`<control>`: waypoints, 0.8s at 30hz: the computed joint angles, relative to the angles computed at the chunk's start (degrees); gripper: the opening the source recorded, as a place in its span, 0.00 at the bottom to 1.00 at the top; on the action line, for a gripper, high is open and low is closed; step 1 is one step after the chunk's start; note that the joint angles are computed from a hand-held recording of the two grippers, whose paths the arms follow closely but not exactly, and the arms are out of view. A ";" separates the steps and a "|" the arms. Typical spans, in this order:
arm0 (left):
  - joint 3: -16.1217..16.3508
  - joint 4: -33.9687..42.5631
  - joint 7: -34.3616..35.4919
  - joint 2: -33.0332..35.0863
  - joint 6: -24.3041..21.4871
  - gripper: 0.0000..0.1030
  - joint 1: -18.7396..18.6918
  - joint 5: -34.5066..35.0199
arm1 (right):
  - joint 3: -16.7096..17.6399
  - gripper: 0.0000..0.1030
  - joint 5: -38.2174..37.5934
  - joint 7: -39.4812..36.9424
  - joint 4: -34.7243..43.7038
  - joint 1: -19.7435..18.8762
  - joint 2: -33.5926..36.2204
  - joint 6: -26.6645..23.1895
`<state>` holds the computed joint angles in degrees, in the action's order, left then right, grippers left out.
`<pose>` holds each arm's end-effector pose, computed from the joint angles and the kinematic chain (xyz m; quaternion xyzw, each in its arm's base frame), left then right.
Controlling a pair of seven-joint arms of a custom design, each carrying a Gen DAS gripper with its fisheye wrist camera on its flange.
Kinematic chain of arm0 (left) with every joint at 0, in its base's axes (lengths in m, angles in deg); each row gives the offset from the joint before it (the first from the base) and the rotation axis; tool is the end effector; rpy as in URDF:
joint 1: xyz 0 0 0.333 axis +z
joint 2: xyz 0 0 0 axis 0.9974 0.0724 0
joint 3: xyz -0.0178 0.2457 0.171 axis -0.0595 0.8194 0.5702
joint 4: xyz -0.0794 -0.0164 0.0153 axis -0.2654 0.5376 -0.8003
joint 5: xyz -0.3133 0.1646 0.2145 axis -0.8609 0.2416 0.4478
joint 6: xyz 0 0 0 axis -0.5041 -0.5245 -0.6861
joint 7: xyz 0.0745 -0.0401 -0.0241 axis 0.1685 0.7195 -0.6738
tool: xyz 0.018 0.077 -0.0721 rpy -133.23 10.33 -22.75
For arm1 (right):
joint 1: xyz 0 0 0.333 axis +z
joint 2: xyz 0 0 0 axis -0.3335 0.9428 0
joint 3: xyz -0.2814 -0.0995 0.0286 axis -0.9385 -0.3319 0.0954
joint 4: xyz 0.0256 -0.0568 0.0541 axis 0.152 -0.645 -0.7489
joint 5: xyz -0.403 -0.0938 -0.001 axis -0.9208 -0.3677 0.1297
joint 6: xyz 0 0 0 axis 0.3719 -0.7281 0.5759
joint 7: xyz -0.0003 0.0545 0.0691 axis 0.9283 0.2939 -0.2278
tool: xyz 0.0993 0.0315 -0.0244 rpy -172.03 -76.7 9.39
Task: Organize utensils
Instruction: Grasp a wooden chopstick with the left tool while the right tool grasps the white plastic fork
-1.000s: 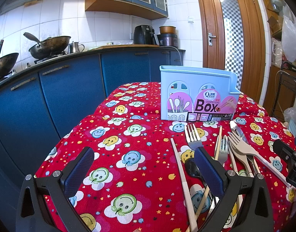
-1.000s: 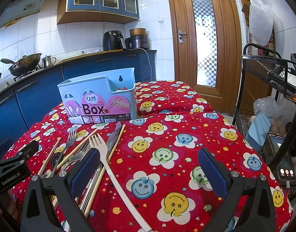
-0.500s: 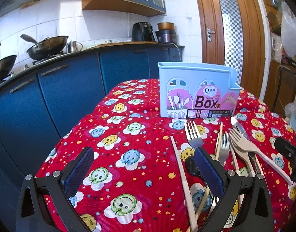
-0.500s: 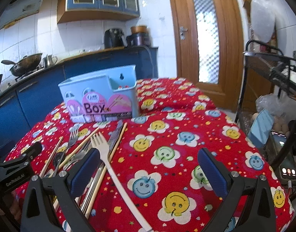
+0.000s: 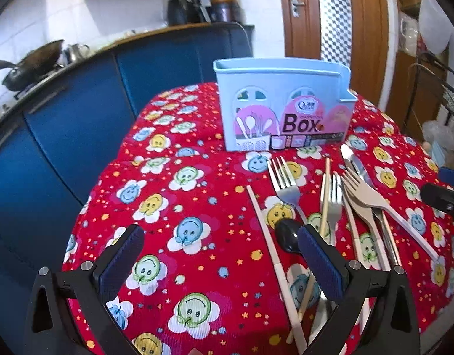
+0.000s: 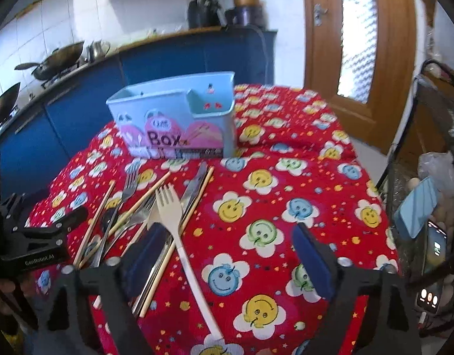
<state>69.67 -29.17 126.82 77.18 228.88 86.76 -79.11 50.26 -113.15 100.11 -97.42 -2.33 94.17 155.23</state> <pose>0.7315 -0.0595 0.4980 -0.4995 0.7761 -0.2904 0.2528 0.6375 0.2229 0.5212 -0.5947 0.7142 -0.2494 0.2722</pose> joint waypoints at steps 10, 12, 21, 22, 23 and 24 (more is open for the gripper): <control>-0.61 16.71 0.12 8.01 -25.08 0.57 0.51 0.07 | 2.63 0.53 18.13 -19.32 9.05 -1.85 4.66 -11.34; -0.77 19.32 -0.13 9.38 -27.90 0.48 0.55 -0.08 | 2.83 0.50 19.81 -21.90 10.74 -1.86 5.38 -13.03; 0.86 35.50 -3.20 17.94 -42.12 0.40 -2.59 7.06 | 2.98 0.25 27.00 -29.09 21.36 -2.44 12.04 -24.24; 0.92 36.60 -2.99 18.49 -43.01 0.40 -2.86 7.84 | 3.03 0.23 27.68 -29.47 22.37 -2.60 12.75 -25.08; 1.03 39.00 -3.30 19.75 -44.81 0.40 -3.16 8.46 | 3.08 0.23 28.34 -29.82 23.51 -2.74 13.49 -26.00; 1.08 42.35 -3.85 21.54 -47.18 0.40 -3.41 8.89 | 3.05 0.22 28.61 -29.99 24.49 -2.73 14.10 -26.76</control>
<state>70.75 13.19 122.97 98.73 181.70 83.35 -70.22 53.31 -84.54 70.12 -72.93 -5.06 108.26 128.47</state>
